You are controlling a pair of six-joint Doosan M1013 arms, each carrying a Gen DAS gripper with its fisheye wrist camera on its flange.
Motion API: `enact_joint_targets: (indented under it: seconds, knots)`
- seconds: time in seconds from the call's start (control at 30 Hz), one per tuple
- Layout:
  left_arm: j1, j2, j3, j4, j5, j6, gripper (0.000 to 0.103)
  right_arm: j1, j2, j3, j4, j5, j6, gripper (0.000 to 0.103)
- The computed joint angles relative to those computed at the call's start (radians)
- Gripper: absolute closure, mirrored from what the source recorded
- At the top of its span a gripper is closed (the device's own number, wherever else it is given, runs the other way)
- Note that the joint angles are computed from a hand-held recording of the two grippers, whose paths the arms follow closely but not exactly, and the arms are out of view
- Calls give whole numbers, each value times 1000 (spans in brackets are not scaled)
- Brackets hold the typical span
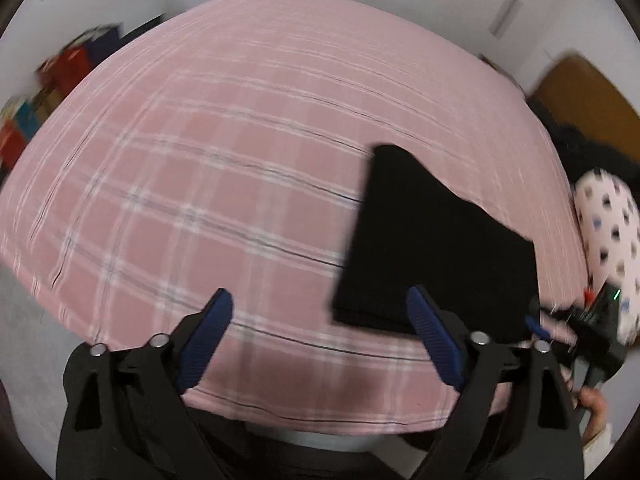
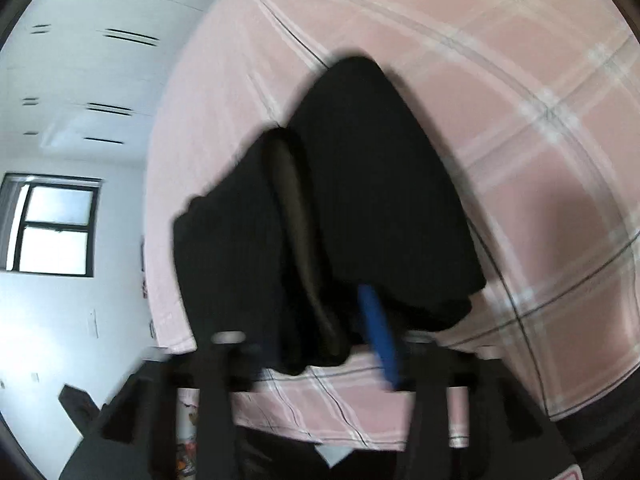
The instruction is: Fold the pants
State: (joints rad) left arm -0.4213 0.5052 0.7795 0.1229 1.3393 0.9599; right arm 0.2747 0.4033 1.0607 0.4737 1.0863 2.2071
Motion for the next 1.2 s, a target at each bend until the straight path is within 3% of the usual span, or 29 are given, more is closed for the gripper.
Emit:
enact_joint_targets:
  seconds: [0.03,0.1,0.2,0.27,0.33,0.4,0.43,0.47,0.67,0.8,0.9,0.97,1.0,1.03,1.1,1.13,1.2]
  knots:
    - [-11,12,-20,8,9,18,12,4,5,-16,-8,-5,-23,19]
    - [-36,51,-86,22,55,71,11,11,30,-63,11,10,-99,19]
    - [-54,103,-175,11,123,105,11,15,136,-219,-28,150,-175,19]
    - [-60,127,-217,0,152,112,11,30,176,-261,-59,220,-150,19]
    - [-67,146,-254,10,185,121,11,48,169,-229,-90,192,-144,18]
    - [-71,156,-269,20,202,130,11,69,167,-232,-133,174,-181,40]
    - [-74,160,-276,28,212,134,10,74,175,-249,-145,188,-187,70]
    - [-75,165,-284,33,223,136,10,69,179,-255,-110,184,-199,85]
    - [-76,192,-326,42,263,151,10,44,153,-310,-62,146,-239,87]
    - [-80,195,-330,53,263,165,10,26,149,-378,-158,201,-242,87]
    - [-78,198,-324,41,258,169,10,10,168,-368,-240,297,-249,83]
    - [-75,203,-326,22,264,160,10,4,202,-362,-259,398,-207,68]
    - [-71,203,-323,6,261,153,10,-1,192,-322,-254,384,-190,65]
    - [-66,200,-313,-13,255,146,10,-8,162,-272,-230,318,-166,64]
    - [-50,189,-287,-56,233,136,10,-1,125,-233,-275,240,-123,49]
    - [-37,178,-263,-82,208,124,10,1,114,-224,-288,217,-115,34]
    - [-13,169,-232,-142,168,106,7,1,107,-218,-281,195,-126,21]
